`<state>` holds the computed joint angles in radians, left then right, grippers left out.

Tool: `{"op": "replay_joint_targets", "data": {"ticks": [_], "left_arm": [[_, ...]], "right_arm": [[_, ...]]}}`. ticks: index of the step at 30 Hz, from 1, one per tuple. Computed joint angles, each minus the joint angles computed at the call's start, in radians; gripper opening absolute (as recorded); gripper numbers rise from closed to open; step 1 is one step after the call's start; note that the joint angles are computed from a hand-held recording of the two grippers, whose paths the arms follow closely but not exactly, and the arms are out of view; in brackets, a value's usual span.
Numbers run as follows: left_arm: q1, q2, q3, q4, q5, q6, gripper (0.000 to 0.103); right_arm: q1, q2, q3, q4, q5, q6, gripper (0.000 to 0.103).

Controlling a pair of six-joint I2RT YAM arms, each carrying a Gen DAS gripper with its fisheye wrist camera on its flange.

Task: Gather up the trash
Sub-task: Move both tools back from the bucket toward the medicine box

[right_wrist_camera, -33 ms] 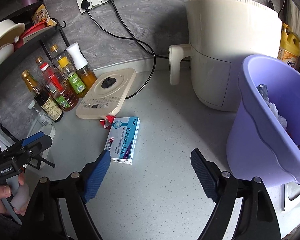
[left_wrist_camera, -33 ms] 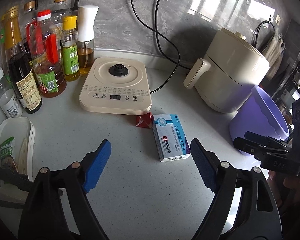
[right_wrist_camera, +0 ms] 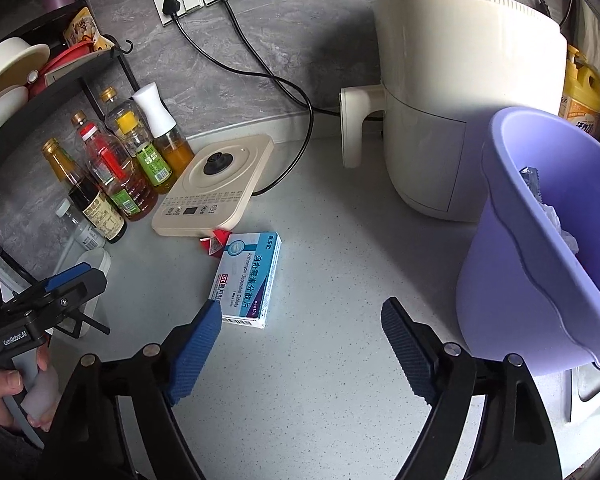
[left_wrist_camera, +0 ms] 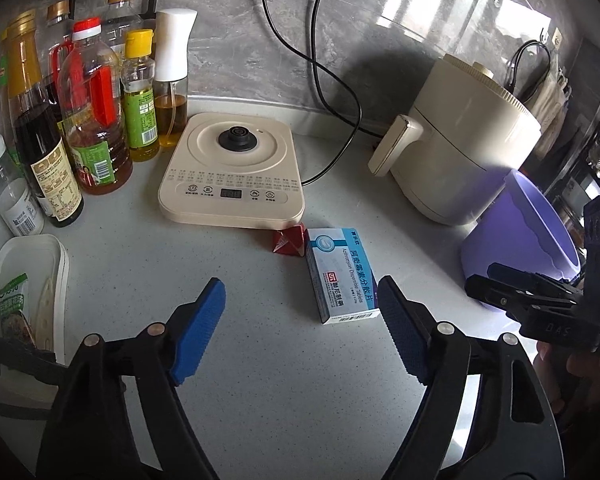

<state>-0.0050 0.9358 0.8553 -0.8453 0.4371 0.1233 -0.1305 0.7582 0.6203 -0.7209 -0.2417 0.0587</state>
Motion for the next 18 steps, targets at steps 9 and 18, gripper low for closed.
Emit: {"op": "replay_joint_targets", "data": {"ticks": [9, 18], "left_arm": [[-0.008, 0.114, 0.000, 0.095, -0.028, -0.013, 0.051], [0.039, 0.188, -0.004, 0.151, -0.036, -0.039, 0.044]], "right_arm": [[0.094, 0.191, 0.019, 0.126, 0.015, 0.032, 0.077], [0.216, 0.465, 0.077, 0.261, 0.039, 0.064, 0.090]]}}
